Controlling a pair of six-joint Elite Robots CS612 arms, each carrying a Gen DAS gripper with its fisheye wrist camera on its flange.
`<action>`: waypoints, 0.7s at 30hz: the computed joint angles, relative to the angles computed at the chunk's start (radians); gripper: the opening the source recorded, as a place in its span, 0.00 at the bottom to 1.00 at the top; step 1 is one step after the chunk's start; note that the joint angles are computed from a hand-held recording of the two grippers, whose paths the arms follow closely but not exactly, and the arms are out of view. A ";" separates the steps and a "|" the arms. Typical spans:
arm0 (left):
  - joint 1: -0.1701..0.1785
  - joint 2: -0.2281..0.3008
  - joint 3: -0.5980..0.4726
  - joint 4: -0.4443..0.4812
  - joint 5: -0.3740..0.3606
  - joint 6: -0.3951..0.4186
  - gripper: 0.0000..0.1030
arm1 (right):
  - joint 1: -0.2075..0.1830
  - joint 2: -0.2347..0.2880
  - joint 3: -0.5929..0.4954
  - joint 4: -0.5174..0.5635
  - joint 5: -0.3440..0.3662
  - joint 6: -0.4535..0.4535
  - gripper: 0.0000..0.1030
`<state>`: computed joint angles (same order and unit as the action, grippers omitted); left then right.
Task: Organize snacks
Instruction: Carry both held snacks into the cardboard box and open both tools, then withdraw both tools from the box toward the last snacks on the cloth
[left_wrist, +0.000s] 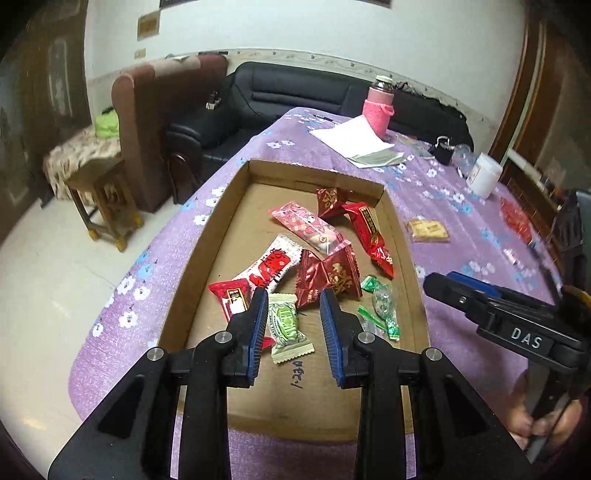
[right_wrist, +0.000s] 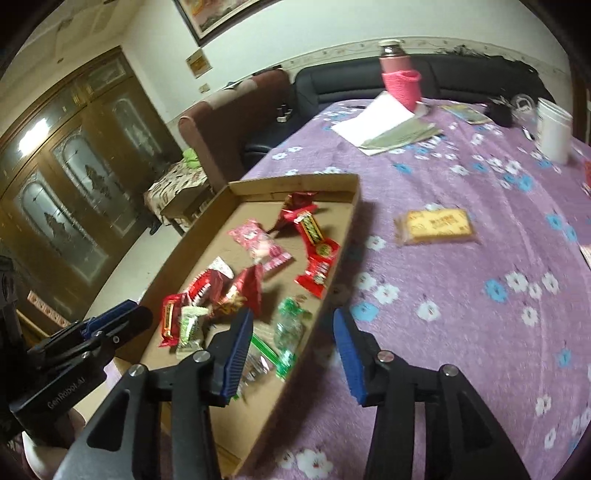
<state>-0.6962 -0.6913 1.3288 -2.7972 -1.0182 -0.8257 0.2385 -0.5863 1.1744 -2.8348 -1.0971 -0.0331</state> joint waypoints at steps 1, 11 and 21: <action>-0.003 0.002 -0.004 0.007 0.007 0.005 0.28 | -0.001 -0.003 0.006 0.001 -0.009 0.000 0.50; -0.030 0.009 -0.041 0.102 0.100 0.031 0.28 | 0.003 -0.036 0.079 -0.058 -0.106 -0.025 0.55; -0.044 0.012 -0.054 0.144 0.129 0.044 0.28 | 0.017 -0.053 0.117 -0.094 -0.155 -0.078 0.55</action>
<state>-0.7401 -0.6790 1.2751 -2.6536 -0.8893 -0.7813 0.2551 -0.6394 1.2915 -2.9286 -1.2516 -0.1110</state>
